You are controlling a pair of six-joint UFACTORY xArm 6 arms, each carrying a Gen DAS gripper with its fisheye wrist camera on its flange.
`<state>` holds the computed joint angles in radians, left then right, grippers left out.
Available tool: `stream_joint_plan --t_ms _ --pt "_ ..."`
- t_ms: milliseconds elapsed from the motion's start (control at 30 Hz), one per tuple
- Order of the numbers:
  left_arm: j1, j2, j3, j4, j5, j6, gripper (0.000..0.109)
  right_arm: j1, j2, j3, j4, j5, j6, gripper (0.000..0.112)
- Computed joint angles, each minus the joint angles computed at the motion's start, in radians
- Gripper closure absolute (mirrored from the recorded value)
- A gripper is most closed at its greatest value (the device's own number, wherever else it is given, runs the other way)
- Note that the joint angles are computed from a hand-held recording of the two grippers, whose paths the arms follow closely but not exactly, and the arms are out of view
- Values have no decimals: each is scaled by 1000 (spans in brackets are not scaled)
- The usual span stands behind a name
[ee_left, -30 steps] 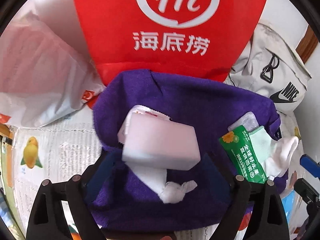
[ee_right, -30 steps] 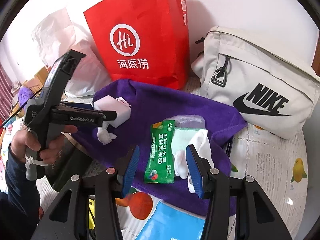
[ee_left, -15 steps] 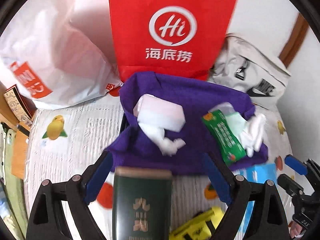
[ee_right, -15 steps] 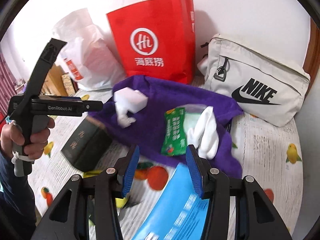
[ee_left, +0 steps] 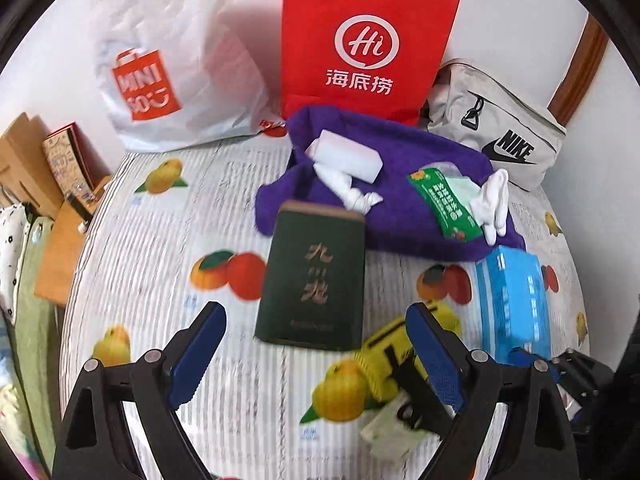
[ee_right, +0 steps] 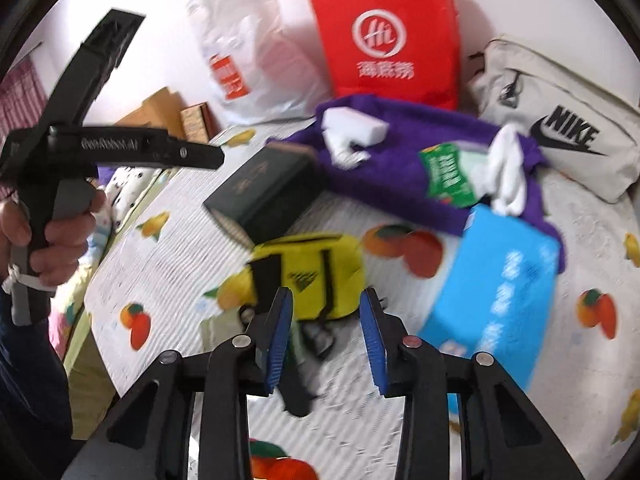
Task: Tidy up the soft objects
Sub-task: 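Reach the right tool down and grasp the black strap beside the yellow pouch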
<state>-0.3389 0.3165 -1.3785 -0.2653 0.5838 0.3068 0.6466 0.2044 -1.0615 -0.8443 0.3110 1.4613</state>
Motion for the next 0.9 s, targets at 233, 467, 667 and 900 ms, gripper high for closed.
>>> stream_joint_plan --t_ms 233,467,667,900 --pt "28 -89 145 -53 -37 40 17 27 92 -42 -81 -52 42 76" --pt "47 -139 219 -81 -63 75 17 42 159 -94 15 -33 -73 76" --pt "62 -155 251 -110 -66 100 17 54 185 -120 25 0 -113 77" --pt "64 -167 279 -141 -71 127 17 49 165 -96 48 -21 -124 92"
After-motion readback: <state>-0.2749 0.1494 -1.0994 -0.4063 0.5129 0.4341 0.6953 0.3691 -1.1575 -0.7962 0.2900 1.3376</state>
